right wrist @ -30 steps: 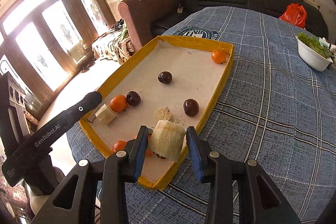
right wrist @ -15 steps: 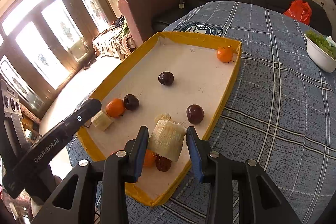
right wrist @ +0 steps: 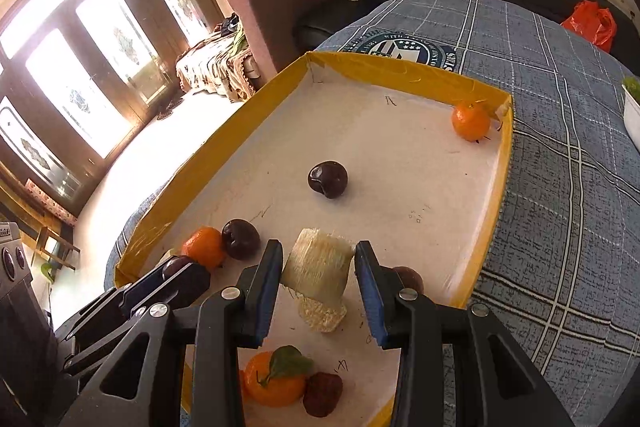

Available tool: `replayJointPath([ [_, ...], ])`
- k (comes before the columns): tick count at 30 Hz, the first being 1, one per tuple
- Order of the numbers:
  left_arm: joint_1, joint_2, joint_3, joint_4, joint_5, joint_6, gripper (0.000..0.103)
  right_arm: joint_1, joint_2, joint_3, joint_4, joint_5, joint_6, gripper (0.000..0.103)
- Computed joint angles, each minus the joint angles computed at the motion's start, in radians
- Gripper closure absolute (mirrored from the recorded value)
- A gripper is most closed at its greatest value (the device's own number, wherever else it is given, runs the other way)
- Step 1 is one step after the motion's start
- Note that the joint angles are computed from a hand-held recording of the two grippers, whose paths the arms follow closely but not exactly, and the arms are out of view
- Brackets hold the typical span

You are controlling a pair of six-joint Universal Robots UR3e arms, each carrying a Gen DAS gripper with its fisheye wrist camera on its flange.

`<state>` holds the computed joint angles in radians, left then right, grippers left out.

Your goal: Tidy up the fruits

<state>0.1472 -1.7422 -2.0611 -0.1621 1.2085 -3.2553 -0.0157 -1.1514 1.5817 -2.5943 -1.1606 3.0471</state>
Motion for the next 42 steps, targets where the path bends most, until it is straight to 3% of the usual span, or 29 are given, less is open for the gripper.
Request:
replayJointPath([
  [8,0.005,-0.008,0.004,0.009,-0.02,0.003,0.074,0.018,0.066,-0.08,0.03,-0.026,-0.001,0.061],
  [22,0.017,0.001,-0.004,0.022,-0.059,-0.029,0.049,0.001,0.062,-0.077,0.035,-0.006,0.01,0.06],
  [29,0.032,0.027,-0.015,-0.002,-0.094,-0.026,0.037,-0.02,0.013,-0.032,0.017,0.003,0.028,0.049],
  [42,0.06,0.152,-0.07,-0.056,-0.134,-0.033,0.021,-0.063,-0.153,0.122,-0.01,0.039,0.031,0.042],
])
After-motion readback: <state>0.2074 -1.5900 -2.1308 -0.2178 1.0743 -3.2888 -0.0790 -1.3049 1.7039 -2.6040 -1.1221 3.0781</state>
